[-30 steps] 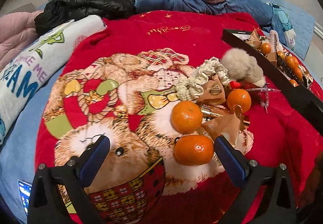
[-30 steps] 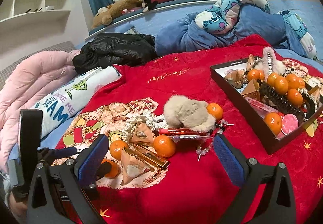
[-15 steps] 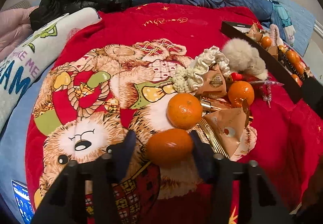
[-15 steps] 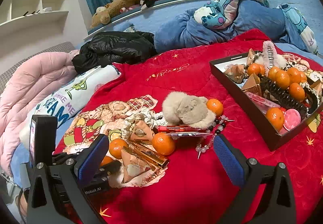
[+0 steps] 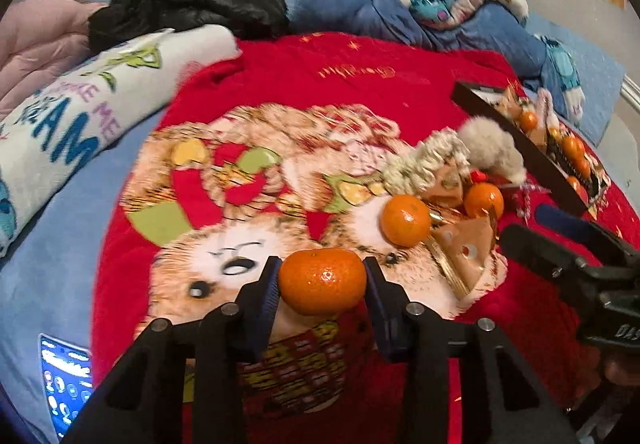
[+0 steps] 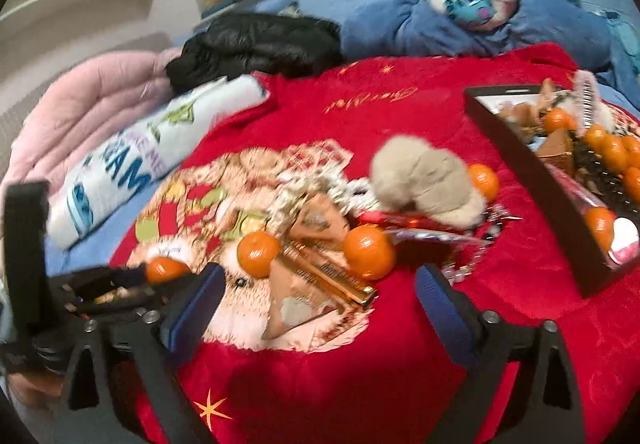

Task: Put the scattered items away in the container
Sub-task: 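Lift the orange with the left gripper while the right gripper grasps a wrapped chocolate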

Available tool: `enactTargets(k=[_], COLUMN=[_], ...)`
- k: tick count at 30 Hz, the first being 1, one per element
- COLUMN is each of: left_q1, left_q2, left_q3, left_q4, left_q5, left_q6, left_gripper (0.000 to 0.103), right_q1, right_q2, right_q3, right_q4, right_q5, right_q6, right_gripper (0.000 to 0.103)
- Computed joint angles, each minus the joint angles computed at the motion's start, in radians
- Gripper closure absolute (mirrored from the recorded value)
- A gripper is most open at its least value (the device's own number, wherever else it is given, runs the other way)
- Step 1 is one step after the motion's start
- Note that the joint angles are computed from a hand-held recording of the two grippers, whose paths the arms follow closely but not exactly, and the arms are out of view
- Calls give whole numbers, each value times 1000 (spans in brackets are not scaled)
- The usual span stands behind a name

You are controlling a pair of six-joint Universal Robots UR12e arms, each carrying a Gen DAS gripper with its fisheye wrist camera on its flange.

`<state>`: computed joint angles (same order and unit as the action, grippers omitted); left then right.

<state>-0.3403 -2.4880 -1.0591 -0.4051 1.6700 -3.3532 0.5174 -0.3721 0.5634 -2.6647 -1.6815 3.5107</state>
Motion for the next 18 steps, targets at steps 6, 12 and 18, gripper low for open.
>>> enactTargets(k=[6, 12, 18], left_q1=[11, 8, 4], left_q2=[18, 19, 20], left_q3=[-30, -30, -30], left_q4=[12, 16, 15], left_q5=[17, 30, 34], left_q6=[-41, -45, -55], left_gripper=[61, 61, 61], right_q1=[7, 14, 10], right_q2=[33, 84, 114], right_q3=[-76, -186, -246], right_q4=[93, 205, 271], right_q5=[-8, -9, -6], right_q6=[-45, -102, -99], right_gripper=[13, 26, 31])
